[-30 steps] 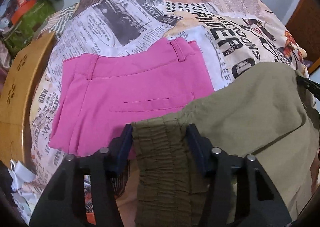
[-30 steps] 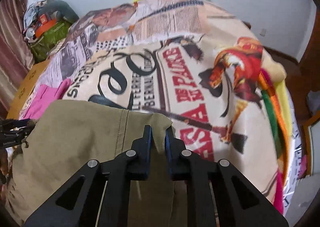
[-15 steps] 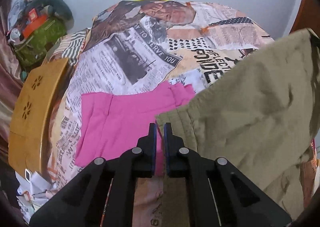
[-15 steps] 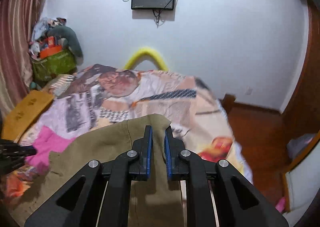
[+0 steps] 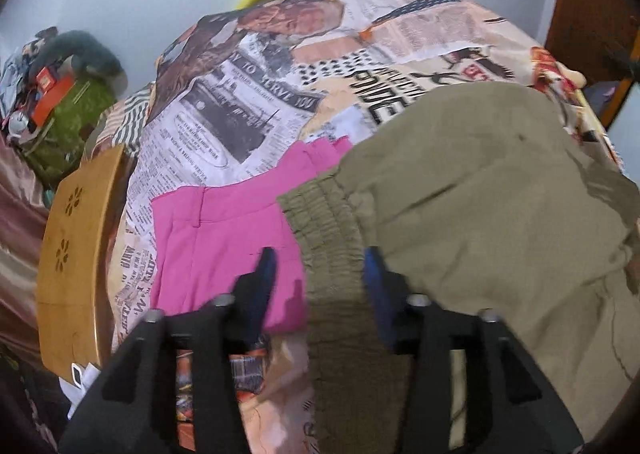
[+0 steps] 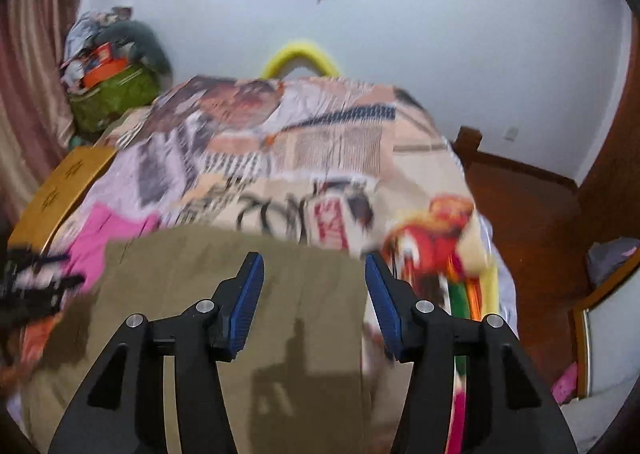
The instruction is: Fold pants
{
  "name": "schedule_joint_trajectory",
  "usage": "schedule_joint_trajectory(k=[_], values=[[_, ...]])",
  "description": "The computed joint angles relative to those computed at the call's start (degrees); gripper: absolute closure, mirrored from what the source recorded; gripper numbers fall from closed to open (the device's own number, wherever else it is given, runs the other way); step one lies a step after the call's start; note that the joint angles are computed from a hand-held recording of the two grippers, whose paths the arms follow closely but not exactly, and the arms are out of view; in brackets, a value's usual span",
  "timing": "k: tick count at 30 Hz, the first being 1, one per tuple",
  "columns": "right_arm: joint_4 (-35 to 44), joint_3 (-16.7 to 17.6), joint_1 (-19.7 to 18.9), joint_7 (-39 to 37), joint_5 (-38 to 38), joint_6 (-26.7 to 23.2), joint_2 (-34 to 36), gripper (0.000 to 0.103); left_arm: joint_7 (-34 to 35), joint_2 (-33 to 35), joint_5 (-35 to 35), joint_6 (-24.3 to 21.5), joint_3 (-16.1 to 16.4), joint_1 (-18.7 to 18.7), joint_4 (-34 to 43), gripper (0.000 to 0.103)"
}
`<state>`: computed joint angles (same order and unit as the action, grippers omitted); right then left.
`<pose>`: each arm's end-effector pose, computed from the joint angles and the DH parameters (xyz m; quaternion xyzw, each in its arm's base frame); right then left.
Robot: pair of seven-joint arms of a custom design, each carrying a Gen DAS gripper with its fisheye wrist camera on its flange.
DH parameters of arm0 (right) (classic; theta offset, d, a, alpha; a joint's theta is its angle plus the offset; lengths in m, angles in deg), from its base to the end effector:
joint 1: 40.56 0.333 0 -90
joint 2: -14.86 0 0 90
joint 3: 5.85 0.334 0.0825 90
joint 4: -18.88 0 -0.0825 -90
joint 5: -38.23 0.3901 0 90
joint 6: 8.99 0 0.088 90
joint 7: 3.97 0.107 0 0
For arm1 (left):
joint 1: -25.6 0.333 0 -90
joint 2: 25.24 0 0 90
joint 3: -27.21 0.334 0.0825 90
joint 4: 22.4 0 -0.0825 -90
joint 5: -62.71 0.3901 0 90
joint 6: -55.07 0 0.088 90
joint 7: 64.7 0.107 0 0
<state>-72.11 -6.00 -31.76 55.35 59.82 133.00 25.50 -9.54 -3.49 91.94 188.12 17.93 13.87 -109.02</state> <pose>0.6702 0.1009 0.6234 -0.7912 0.4837 -0.1922 0.3212 0.6829 -0.2325 0.5121 -0.6770 0.6788 -0.1465 0.2438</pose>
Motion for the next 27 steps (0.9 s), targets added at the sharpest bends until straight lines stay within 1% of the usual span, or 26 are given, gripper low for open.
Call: schedule_joint_trajectory(k=[1, 2, 3, 4, 5, 6, 8, 9, 12, 14, 15, 16, 17, 18, 19, 20, 21, 22, 23, 27], values=[[-3.27, 0.05, -0.51, -1.9, 0.93, -0.02, -2.41, 0.054, -0.11, -0.57, 0.15, 0.49, -0.1, -0.08, -0.76, 0.042], [-6.33, -0.05, -0.81, -3.2, 1.33, 0.16, -4.59, 0.051, -0.2, -1.23, 0.26, 0.65, -0.24, -0.23, -1.54, 0.037], [-8.62, -0.19, -0.98, -3.59, 1.57, 0.39, -6.17, 0.048, -0.23, -1.59, 0.26, 0.63, -0.34, -0.3, -1.94, 0.035], [-11.55, -0.43, -1.37, -4.01, 2.45, 0.5, -8.14, 0.041, -0.29, -2.24, 0.04, 0.71, -0.56, -0.35, -2.73, 0.034], [-13.44, -0.66, -1.71, -3.86, 3.01, 0.45, -9.36, 0.036, -0.32, -3.02, -0.41, 1.07, -0.83, -0.28, -3.82, 0.031], [-16.2, -1.01, -2.2, -3.73, 4.26, 0.33, -10.98, 0.036, -0.34, -3.6, -0.83, 1.3, -1.05, -0.23, -4.69, 0.026], [-18.09, -1.53, -3.03, -3.24, 5.91, -1.74, -11.84, 0.036, -0.48, -4.88, -2.0, 1.84, -1.55, -0.08, -6.83, 0.021], [-18.91, -1.85, -3.53, -2.01, 6.2, -3.28, -11.85, 0.036, -0.11, -5.44, -2.89, 1.77, -1.93, 0.02, -8.01, 0.021], [-19.59, -2.23, -4.45, -0.26, 8.65, -5.29, -11.05, 0.036, 1.21, -5.23, -4.41, -0.72, -2.58, -0.29, -8.72, 0.021], [-17.85, -2.51, -5.1, -0.59, 12.46, -8.99, -9.35, 0.036, 2.14, -4.49, -5.5, -2.38, -2.91, -0.48, -8.65, 0.021], [-17.14, -2.52, -5.39, -1.29, 13.88, -11.03, -8.77, 0.038, 2.14, -4.06, -5.45, -3.18, -2.9, -0.77, -8.54, 0.021], [-16.6, -2.45, -5.61, -2.17, 15.09, -12.56, -8.33, 0.045, 1.81, -3.76, -5.22, -3.63, -2.82, -1.06, -8.56, 0.021], [-16.05, -2.14, -5.43, -2.2, 14.61, -12.76, -7.8, 0.045, 1.67, -3.63, -5.37, -3.76, -2.81, -1.12, -8.66, 0.021], [-16.33, -1.85, -5.11, -2.09, 13.27, -11.54, -7.88, 0.047, 1.45, -3.5, -5.83, -3.59, -2.83, -1.02, -8.81, 0.02], [-16.9, -1.55, -4.71, -2.03, 11.8, -9.72, -8.07, 0.06, 1.16, -3.48, -6.36, -3.31, -2.83, -0.85, -8.94, 0.02], [-16.95, -1.41, -4.5, -2.08, 11.18, -8.62, -7.95, 0.079, 0.95, -3.59, -6.78, -3.05, -2.82, -0.67, -9.2, 0.018], [-16.55, -1.44, -4.47, -1.38, 10.86, -8.53, -7.58, 0.085, 0.79, -3.64, -7.16, -2.83, -2.83, -0.53, -9.41, 0.016], [-15.8, -1.59, -4.73, -1.2, 12.07, -9.64, -7.06, 0.086, 0.67, -3.78, -7.7, -2.4, -2.87, -0.28, -9.81, 0.016], [-15.55, -1.57, -4.87, -1.72, 13.47, -9.29, -6.77, 0.088, 0.6, -4.02, -7.78, -1.89, -2.86, -0.16, -10.27, 0.015], [-17.13, -0.94, -3.96, -3.22, 12.12, -3.16, -7.39, 0.091, -1.02, -4.89, -6.1, 0.08, -2.39, -0.3, -12.27, 0.009]])
